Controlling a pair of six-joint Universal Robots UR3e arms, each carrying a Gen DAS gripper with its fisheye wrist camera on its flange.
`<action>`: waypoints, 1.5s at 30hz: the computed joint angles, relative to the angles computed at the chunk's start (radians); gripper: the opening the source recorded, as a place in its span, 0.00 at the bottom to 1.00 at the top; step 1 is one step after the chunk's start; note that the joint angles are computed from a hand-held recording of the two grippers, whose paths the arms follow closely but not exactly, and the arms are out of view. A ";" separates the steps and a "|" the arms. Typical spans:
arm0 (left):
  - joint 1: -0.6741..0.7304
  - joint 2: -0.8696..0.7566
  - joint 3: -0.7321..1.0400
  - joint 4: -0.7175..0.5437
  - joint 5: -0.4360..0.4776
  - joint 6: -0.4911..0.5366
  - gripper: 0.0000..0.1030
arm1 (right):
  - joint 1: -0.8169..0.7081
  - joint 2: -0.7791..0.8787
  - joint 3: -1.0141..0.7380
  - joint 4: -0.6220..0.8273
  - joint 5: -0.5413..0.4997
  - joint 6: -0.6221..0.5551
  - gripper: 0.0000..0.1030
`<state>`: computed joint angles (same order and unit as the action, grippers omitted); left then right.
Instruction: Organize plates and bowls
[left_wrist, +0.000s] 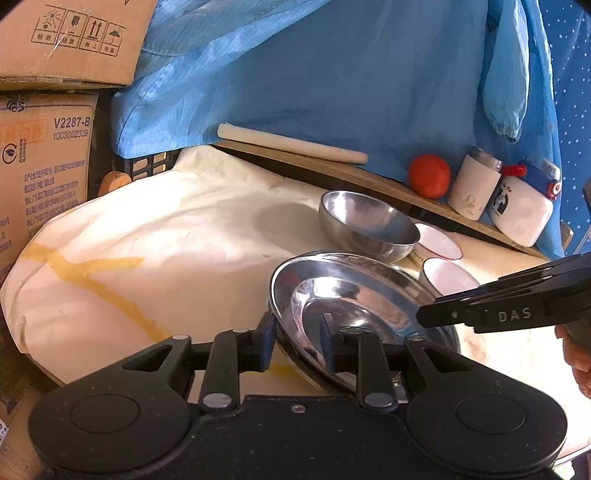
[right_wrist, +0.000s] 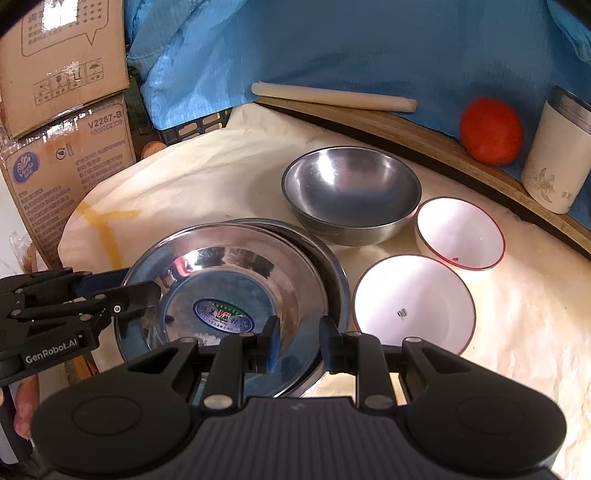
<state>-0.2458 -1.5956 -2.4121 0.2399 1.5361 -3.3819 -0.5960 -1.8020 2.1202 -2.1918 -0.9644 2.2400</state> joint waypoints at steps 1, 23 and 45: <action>0.005 -0.001 0.005 -0.018 -0.009 -0.001 0.30 | -0.003 0.001 0.000 0.002 0.002 -0.001 0.26; 0.067 -0.033 0.020 0.107 -0.022 -0.073 0.99 | -0.122 -0.028 0.003 0.057 0.150 -0.052 0.88; 0.061 -0.335 0.546 -0.212 -0.070 -0.042 0.99 | -0.132 0.346 -0.222 -0.228 0.287 0.117 0.99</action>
<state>-0.1848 -1.9308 -1.8657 0.0280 1.4660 -3.4241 -0.7277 -1.4560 1.8986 -2.4200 -0.6774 2.3569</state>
